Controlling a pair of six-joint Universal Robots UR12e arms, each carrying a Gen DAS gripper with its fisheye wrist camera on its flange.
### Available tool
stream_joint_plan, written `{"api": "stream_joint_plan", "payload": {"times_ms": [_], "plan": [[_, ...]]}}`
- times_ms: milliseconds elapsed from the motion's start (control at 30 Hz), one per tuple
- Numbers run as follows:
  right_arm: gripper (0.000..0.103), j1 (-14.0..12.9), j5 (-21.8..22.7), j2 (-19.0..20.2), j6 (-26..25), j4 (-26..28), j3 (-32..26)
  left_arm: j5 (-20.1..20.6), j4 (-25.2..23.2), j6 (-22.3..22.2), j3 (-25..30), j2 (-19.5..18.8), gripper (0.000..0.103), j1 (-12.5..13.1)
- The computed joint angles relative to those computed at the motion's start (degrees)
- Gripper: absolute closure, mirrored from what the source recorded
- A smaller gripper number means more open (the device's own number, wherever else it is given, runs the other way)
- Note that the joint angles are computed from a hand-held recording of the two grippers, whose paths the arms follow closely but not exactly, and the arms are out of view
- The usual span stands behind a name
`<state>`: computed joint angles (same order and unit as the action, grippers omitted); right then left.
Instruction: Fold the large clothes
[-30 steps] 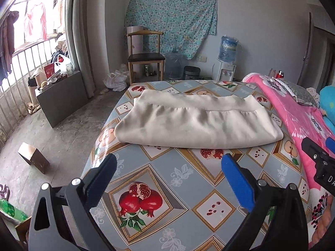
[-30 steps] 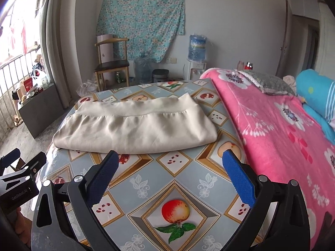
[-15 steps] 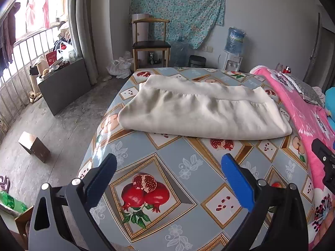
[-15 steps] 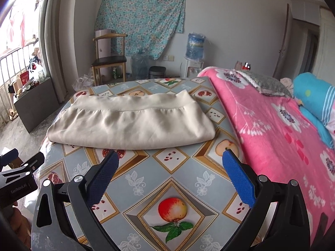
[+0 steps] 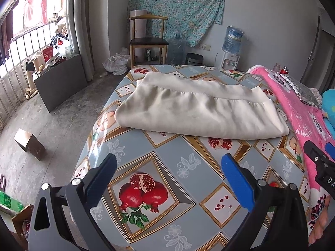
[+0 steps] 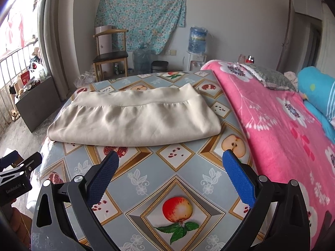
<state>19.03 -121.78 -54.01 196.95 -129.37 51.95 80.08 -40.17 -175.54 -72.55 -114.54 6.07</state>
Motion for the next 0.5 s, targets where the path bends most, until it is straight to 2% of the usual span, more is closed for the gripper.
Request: {"api": "stream_joint_plan", "payload": {"times_ms": [367, 500], "plan": [[0.007, -0.07, 0.25, 0.44, 0.62, -0.05, -0.34, 0.96, -1.15, 0.66, 0.55, -0.47, 0.005, -0.08], [0.007, 0.08, 0.15, 0.43, 1.76, 0.76, -0.4, 0.96, -3.31, -0.19, 1.26, -0.74, 0.005, 0.14]]}}
